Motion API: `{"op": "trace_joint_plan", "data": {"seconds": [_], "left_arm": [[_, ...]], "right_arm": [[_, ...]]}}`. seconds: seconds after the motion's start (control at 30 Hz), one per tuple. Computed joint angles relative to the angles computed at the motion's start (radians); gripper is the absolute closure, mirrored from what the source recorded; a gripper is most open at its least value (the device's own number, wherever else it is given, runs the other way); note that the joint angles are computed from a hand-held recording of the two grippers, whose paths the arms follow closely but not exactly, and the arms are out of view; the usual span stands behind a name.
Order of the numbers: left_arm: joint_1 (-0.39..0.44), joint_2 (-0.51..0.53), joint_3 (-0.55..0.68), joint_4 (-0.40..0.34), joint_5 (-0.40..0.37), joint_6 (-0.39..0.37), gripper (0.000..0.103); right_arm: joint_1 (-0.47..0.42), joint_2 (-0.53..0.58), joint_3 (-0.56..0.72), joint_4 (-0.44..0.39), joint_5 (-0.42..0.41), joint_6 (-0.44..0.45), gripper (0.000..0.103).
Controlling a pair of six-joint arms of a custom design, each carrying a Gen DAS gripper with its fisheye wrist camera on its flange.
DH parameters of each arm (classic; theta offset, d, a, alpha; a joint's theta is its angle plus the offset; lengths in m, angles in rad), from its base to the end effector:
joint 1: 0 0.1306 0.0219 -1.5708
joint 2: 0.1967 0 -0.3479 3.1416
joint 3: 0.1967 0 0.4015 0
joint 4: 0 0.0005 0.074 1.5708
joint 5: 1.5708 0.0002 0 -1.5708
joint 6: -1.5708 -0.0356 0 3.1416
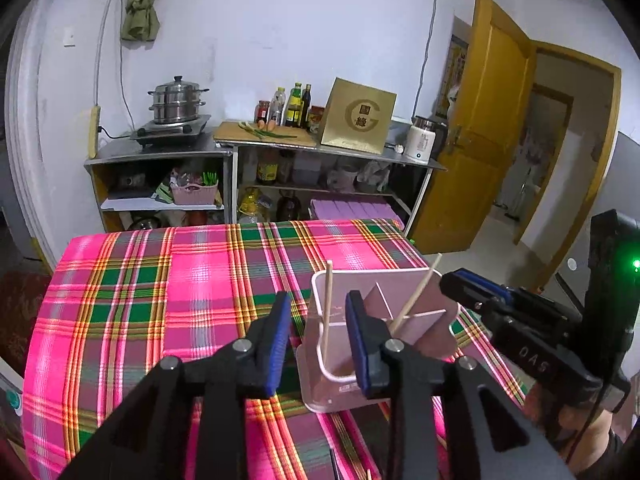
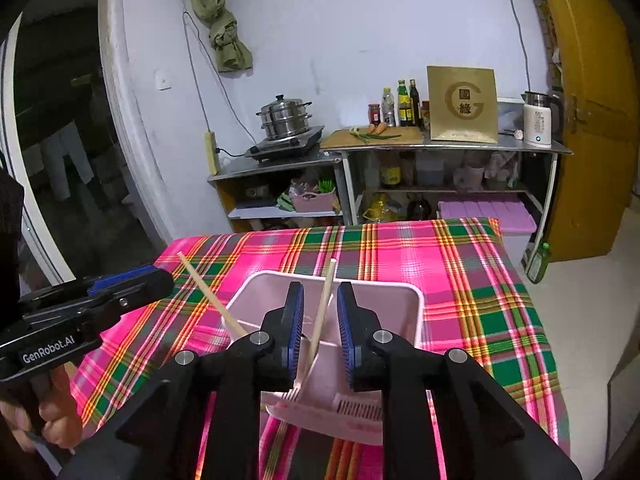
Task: Organize utensils
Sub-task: 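Lower the chopsticks into the basket and open both tools, then withdraw both open tools from the basket back toward the chopsticks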
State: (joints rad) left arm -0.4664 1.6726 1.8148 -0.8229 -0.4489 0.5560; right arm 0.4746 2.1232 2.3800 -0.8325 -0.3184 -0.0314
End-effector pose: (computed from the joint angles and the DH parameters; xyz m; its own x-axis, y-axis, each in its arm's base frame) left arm 0.5462 -0.2582 0.4531 -0.5323 -0.2644 -0.8042 -0.2084 0.9617 -0.1782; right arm 0.6511 0.3465 0.4285 -0.5050 -0.2259 -0.8330 -0.6520 0.7322 0.1967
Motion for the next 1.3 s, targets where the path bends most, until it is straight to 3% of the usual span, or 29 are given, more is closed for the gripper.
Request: {"op": "trace_joint_plan", "data": {"seconds": [0.3, 0.67, 1.0, 1.3], "left_arm": [[-0.112, -0.187, -0.244, 0.073, -0.139, 0.052, 0.071], [-0.296, -0.355, -0.483, 0.109, -0.302, 0.184, 0.067], [-0.413, -0.393, -0.591, 0.049, -0.374, 0.331, 0.067], [-0.439, -0.393, -0.635, 0.015, -0.360, 0.411, 0.067]], "right_arm": [[-0.025, -0.341, -0.499, 0.227, -0.030, 0.004, 0.084], [-0.037, -0.670, -0.955, 0.355, -0.089, 0.067, 0.084], [-0.057, -0.838, -1.192, 0.382, -0.103, 0.079, 0.084], [-0.067, -0.862, -1.256, 0.377, -0.105, 0.079, 0.084]]}}
